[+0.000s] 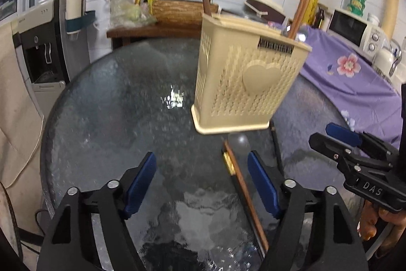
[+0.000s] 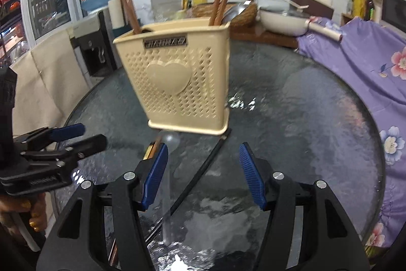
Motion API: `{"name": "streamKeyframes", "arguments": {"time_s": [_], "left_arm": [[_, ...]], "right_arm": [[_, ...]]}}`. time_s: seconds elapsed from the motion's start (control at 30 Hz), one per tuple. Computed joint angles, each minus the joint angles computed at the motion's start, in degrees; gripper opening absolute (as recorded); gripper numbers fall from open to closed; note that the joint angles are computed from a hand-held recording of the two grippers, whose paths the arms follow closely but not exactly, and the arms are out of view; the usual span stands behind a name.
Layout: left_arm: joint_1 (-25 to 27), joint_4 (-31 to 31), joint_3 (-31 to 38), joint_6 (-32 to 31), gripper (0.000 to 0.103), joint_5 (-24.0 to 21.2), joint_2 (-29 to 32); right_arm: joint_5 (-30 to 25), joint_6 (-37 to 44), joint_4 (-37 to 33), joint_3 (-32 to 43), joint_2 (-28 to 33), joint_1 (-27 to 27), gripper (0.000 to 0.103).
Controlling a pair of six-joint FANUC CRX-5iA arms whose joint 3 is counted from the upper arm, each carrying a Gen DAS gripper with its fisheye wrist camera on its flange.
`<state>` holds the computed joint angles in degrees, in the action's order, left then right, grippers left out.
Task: Organize utensils
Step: 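Move both open tools down toward the black-and-gold chopsticks beside the plastic spoon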
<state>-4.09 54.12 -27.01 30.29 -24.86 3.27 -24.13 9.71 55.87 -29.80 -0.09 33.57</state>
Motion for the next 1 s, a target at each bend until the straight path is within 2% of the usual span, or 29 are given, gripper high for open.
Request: {"name": "streamKeyframes", "arguments": {"time_s": [0.1,0.3,0.37,0.63,1.0], "left_arm": [[1.1,-3.2,0.7,2.1,0.058,-3.2,1.0],[1.2,-6.3,1.2,3.2,0.052,-5.5,2.1],[0.8,-7.4,1.6,3.7,0.051,-5.6,2.5],[-0.4,-10.8,3.4,5.8,0.046,-6.5,4.1],[-1.2,-12.9,3.9,7.0,0.042,-5.9,4.3]], "right_arm": [[-0.6,5.4,-5.1,1.2,1.0,1.0,0.059],[-6.1,12.5,-18.1,6.8,4.9,1.7,0.058],[-7.5,14.2,-20.5,8.4,6.1,1.7,0.057],[-12.4,15.9,-21.7,12.6,10.4,2.6,0.053],[-14.0,15.8,-19.5,13.1,11.6,2.7,0.053]]}}
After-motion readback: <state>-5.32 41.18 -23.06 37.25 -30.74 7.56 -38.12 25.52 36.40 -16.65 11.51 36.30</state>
